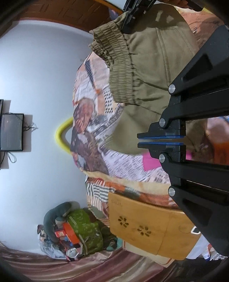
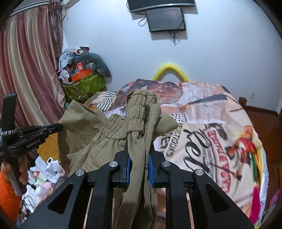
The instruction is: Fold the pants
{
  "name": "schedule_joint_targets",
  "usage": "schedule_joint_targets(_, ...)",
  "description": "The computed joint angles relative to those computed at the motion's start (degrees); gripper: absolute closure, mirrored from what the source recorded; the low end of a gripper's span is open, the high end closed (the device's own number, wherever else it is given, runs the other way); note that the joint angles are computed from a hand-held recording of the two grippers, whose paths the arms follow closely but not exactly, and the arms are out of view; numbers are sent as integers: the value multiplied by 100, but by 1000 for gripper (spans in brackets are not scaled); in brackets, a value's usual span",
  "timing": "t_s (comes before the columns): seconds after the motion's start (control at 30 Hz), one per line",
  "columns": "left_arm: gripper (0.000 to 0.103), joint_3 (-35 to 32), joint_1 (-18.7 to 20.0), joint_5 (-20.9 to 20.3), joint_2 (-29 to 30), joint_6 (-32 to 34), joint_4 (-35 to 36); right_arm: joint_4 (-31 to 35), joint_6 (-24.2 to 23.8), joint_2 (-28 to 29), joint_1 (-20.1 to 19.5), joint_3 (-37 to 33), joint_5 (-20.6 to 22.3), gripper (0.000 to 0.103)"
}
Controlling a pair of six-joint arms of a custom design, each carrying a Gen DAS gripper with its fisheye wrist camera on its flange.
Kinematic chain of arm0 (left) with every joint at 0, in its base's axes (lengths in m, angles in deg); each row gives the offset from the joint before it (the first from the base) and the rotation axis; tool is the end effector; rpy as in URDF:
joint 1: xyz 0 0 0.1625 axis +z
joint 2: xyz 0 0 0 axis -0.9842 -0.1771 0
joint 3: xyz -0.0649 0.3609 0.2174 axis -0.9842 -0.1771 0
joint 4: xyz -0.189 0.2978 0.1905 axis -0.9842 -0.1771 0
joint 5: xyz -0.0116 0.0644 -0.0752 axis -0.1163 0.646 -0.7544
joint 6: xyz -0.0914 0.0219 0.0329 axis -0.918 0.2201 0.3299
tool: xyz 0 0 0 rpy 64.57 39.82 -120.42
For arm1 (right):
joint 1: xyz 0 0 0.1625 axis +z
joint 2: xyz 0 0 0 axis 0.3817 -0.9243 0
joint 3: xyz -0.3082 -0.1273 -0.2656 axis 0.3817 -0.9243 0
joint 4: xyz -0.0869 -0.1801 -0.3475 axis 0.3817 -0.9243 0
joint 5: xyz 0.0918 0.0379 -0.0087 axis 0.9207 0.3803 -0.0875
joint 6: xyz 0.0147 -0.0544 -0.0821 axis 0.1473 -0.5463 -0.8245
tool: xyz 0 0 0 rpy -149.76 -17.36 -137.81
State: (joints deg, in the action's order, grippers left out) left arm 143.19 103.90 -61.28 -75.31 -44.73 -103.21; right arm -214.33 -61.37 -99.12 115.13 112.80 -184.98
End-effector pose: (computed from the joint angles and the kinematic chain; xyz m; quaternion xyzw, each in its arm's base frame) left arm -0.1543 -0.3084 0.2681 0.1738 0.8490 -0.3604 0.3451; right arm 0.3394 -0.2147 0.1345 0.2588 -0.8847 0.3334 0.1979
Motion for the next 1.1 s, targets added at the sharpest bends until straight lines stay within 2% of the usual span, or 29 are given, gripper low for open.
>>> schedule_joint_targets(0.13,101,69,608,48,401,823,-1228,-194,-296,596,-307,-290,201,89)
schedule_joint_targets(0.2,101,128,954,-52,633,1205,-1827,-217,-405,909,-449,-395,144,90)
schedule_joint_targets(0.33,101,270,1767,-808,1043,2000,-3094,-600,-384,1067,-760,-209,88,90)
schedule_joint_targets(0.4,100,309,1983,-899,1297,2127,-3328,-713,-336,942,-915,-60,120,90)
schedule_joint_targets(0.47,93,292,2257,-1062,1632,2281,-3562,-694,-314,804,-1022,73,62,90)
schedule_joint_targets(0.6,54,220,2729,-1536,2181,2540,-3993,-691,-310,645,-1159,323,-29,90)
schedule_joint_targets(0.63,48,221,2809,-1550,2365,2587,-4143,-727,-313,640,-1186,366,-39,90)
schedule_joint_targets(0.7,47,154,2944,-1640,2581,2609,-4170,-845,-308,598,-1263,509,-3,90)
schedule_joint_targets(0.83,47,-75,3404,-2151,3017,2655,-4342,-1068,-356,561,-1439,699,130,90)
schedule_joint_targets(0.9,49,-85,3462,-2196,3161,2724,-4517,-1172,-403,572,-1504,762,185,90)
schedule_joint_targets(0.97,61,-33,3469,-2237,3287,2797,-4849,-1276,-462,600,-1557,808,239,90)
schedule_joint_targets(1.03,87,26,3389,-2201,3362,2766,-5075,-1328,-472,593,-1584,859,285,89)
schedule_joint_targets(1.1,96,51,3280,-2076,3372,2676,-5110,-1389,-482,601,-1611,892,329,89)
